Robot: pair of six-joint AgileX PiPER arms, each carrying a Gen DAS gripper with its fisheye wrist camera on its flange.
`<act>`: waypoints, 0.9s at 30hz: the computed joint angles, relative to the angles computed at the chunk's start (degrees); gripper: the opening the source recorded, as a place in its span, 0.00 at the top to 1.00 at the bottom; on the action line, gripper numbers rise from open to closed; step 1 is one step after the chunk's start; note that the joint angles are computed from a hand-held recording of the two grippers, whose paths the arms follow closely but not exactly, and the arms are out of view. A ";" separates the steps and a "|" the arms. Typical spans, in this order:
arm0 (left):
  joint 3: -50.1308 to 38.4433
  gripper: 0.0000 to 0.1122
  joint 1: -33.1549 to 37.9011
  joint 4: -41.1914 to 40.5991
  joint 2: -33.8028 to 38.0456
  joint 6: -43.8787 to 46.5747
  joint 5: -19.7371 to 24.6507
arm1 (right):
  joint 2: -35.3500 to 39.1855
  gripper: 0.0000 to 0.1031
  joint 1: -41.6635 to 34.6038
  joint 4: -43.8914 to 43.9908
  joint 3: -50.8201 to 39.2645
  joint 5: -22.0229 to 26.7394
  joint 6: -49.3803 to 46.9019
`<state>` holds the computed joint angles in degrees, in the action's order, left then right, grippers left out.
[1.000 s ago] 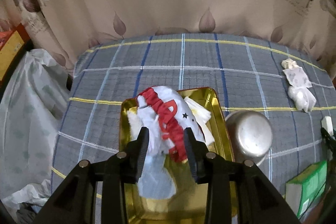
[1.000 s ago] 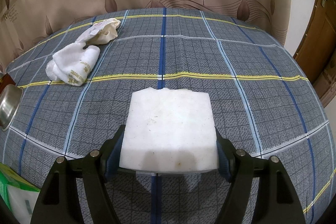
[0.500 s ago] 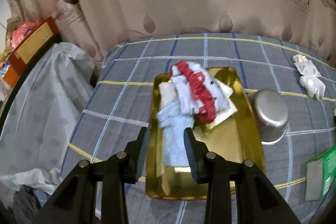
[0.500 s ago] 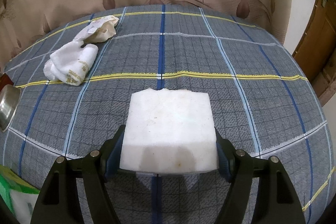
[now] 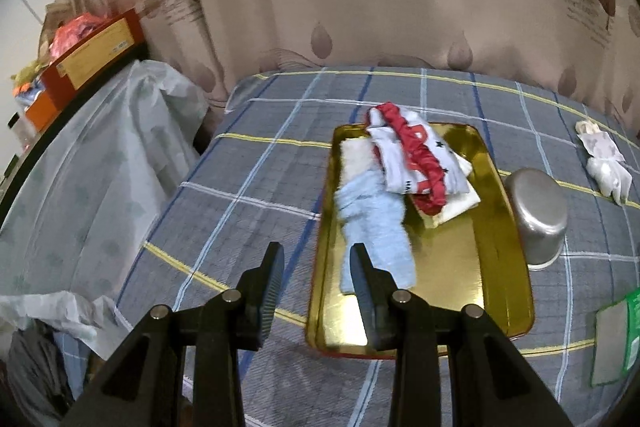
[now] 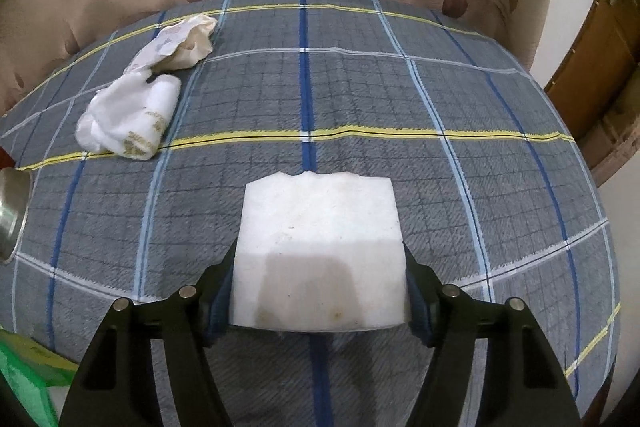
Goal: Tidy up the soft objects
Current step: 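Carry the white pad with the right gripper into the gold tray and release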
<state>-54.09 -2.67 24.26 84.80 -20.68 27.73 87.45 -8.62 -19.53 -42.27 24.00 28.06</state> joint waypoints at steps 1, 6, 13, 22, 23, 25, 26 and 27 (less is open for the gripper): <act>0.26 0.69 0.72 -0.79 -0.15 0.69 -0.31 | -0.84 0.37 0.69 -0.38 0.13 0.75 0.36; 0.59 0.69 2.08 0.00 -0.23 -0.31 -0.71 | -3.68 0.37 5.44 -1.44 -1.67 4.52 2.98; -0.14 0.69 4.51 -1.97 0.42 0.99 -0.23 | -8.28 0.37 13.34 4.85 -6.93 8.52 -0.40; -1.62 0.69 8.07 -6.42 0.89 3.64 0.87 | -5.87 0.36 31.95 6.55 -17.50 13.39 1.57; -1.82 0.69 8.58 -7.25 1.05 4.42 0.98 | -4.78 0.36 34.16 6.49 -19.41 13.91 1.74; -2.31 0.69 9.52 -7.96 1.32 5.39 1.57 | -2.50 0.36 37.54 7.91 -22.89 14.26 0.88; -2.20 0.69 9.85 -7.57 1.18 4.82 1.42 | -0.77 0.36 39.64 8.73 -25.40 14.50 0.24; -2.05 0.69 10.23 -7.18 1.04 4.35 1.18 | 1.12 0.36 41.50 9.02 -27.91 14.88 -0.19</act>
<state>-56.14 7.56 17.08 85.85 -16.33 28.91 88.57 32.88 -10.51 -70.18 38.88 27.87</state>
